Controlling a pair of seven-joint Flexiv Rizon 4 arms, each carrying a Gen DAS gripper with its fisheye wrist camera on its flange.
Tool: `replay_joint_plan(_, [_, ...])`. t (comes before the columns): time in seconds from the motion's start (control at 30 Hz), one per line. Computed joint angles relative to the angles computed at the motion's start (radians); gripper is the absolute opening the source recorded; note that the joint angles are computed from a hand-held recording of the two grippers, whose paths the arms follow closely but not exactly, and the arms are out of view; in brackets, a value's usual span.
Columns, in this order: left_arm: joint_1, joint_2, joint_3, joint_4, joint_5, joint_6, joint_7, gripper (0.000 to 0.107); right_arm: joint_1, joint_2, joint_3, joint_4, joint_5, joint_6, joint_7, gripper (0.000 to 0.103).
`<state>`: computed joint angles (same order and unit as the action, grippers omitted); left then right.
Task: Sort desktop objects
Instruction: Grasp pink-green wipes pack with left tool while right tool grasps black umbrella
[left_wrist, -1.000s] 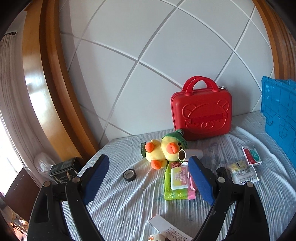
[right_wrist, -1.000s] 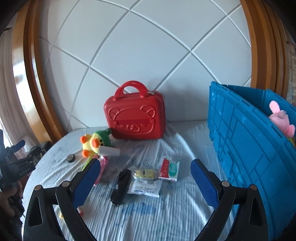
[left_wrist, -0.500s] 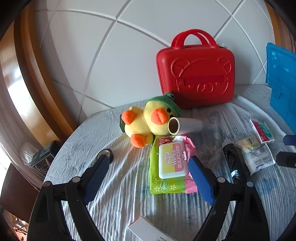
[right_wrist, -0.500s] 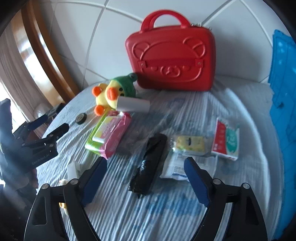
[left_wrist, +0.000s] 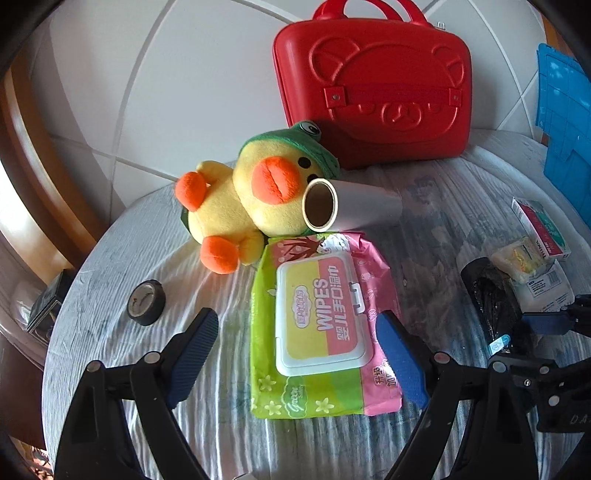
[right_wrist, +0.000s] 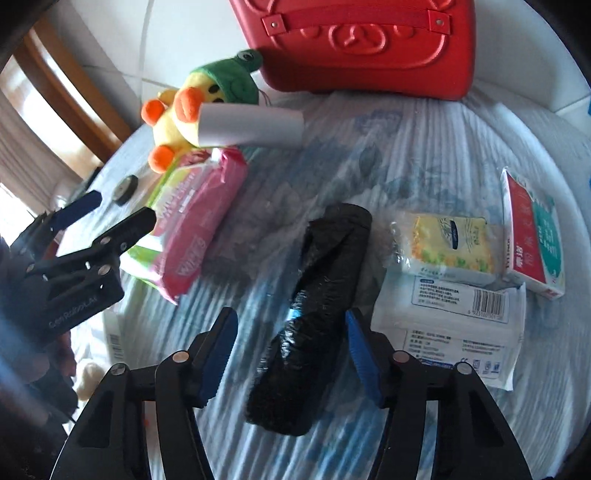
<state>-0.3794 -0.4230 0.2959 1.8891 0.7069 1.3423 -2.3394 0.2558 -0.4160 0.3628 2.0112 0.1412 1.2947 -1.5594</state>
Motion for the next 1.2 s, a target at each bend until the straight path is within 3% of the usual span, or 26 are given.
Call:
replay_joint_plan(0.13, [0.045, -0.047, -0.034, -0.016, -0.059, 0.027, 0.045, 0.088, 0.033, -0.012, -0.034, 0.011, -0.047, -0.003, 0.026, 0.052])
replay_joint_plan(0.2, [0.107, -0.065, -0.090, 0.004, -0.136, 0.088, 0.126, 0.088, 0.050, -0.016, -0.049, 0.023, -0.076, 0.005, 0.041, 0.052])
replay_joint_plan(0.3, [0.135, -0.096, -0.134, -0.005, -0.201, 0.087, 0.241, 0.088, 0.062, -0.010, -0.060, 0.035, -0.113, 0.011, 0.057, 0.052])
replay_joint_plan(0.4, [0.122, -0.116, -0.118, -0.007, -0.241, 0.108, 0.274, 0.093, 0.064, -0.004, -0.064, 0.037, -0.134, 0.001, 0.072, 0.052])
replay_joint_plan(0.47, [0.166, -0.127, -0.161, 0.011, -0.313, 0.120, 0.337, 0.103, 0.080, -0.001, -0.081, 0.048, -0.166, 0.008, 0.084, 0.056])
replay_joint_plan(0.53, [0.135, -0.143, -0.135, -0.021, -0.330, 0.038, 0.358, 0.103, 0.113, 0.005, -0.115, 0.068, -0.218, 0.023, 0.116, 0.059])
replay_joint_plan(0.63, [0.098, -0.144, -0.088, -0.016, -0.360, 0.041, 0.362, 0.103, 0.144, 0.012, -0.153, 0.095, -0.287, 0.049, 0.165, 0.060])
replay_joint_plan(0.7, [0.091, -0.138, -0.076, 0.007, -0.390, 0.066, 0.368, 0.099, 0.132, 0.013, -0.146, 0.096, -0.299, 0.054, 0.172, 0.058])
replay_joint_plan(0.73, [0.083, -0.134, -0.066, 0.016, -0.398, 0.078, 0.371, 0.092, 0.128, 0.013, -0.144, 0.096, -0.306, 0.053, 0.175, 0.057])
replay_joint_plan(0.8, [0.052, -0.127, -0.036, 0.027, -0.402, 0.091, 0.375, 0.080, 0.133, 0.017, -0.157, 0.100, -0.330, 0.056, 0.191, 0.045])
replay_joint_plan(0.83, [0.032, -0.124, -0.018, 0.026, -0.401, 0.085, 0.374, 0.075, 0.124, 0.016, -0.151, 0.099, -0.333, 0.059, 0.186, 0.044])
replay_joint_plan(0.97, [0.068, -0.094, -0.055, 0.080, -0.453, 0.124, 0.408, 0.064, 0.077, 0.017, -0.101, 0.094, -0.302, 0.054, 0.133, 0.037])
replay_joint_plan(1.1, [0.024, -0.055, -0.013, 0.126, -0.463, 0.154, 0.401, 0.060, 0.056, 0.043, -0.073, 0.114, -0.272, 0.061, 0.090, 0.036])
replay_joint_plan(1.2, [-0.060, -0.025, 0.064, 0.141, -0.430, 0.171, 0.353, 0.060, 0.050, 0.094, -0.062, 0.159, -0.252, 0.090, 0.073, 0.035])
